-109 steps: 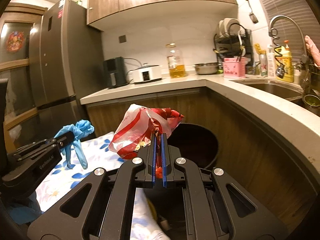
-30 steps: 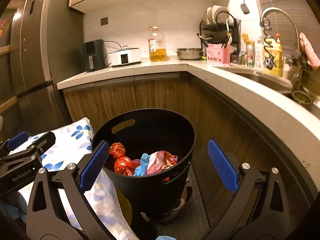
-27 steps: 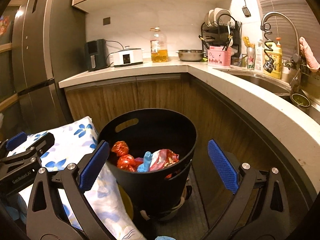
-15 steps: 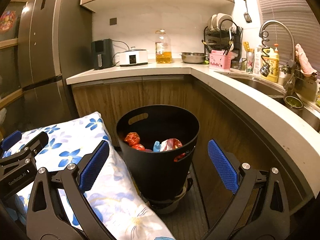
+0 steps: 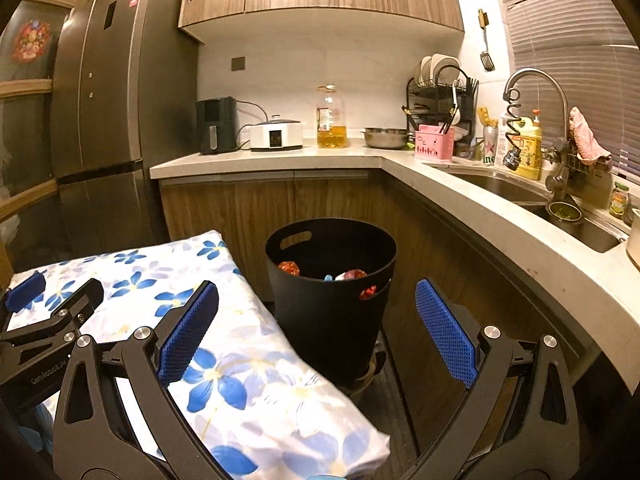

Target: Collect trash

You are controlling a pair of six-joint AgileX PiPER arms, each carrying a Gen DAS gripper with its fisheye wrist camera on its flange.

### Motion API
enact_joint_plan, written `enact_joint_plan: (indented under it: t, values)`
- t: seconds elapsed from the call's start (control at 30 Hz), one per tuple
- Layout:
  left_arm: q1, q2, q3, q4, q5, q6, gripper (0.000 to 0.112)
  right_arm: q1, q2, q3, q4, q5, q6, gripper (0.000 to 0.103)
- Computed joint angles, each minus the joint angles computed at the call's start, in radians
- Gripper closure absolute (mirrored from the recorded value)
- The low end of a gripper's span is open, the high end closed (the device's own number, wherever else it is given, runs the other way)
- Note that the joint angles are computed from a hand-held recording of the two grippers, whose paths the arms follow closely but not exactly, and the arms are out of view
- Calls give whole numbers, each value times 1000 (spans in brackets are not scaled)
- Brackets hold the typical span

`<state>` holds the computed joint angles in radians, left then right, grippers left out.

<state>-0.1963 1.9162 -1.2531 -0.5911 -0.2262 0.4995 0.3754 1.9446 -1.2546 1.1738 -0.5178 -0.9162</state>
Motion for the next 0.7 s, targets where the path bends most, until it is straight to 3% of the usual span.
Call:
enact_joint_plan:
  t: [0.23, 0.7]
  values:
    - [24, -73, 130, 250, -39, -237, 18, 75, -38, 80, 25, -91, 18, 5]
    - [52, -130, 234, 414, -88, -400, 18, 147, -77, 140, 54, -178, 32, 5]
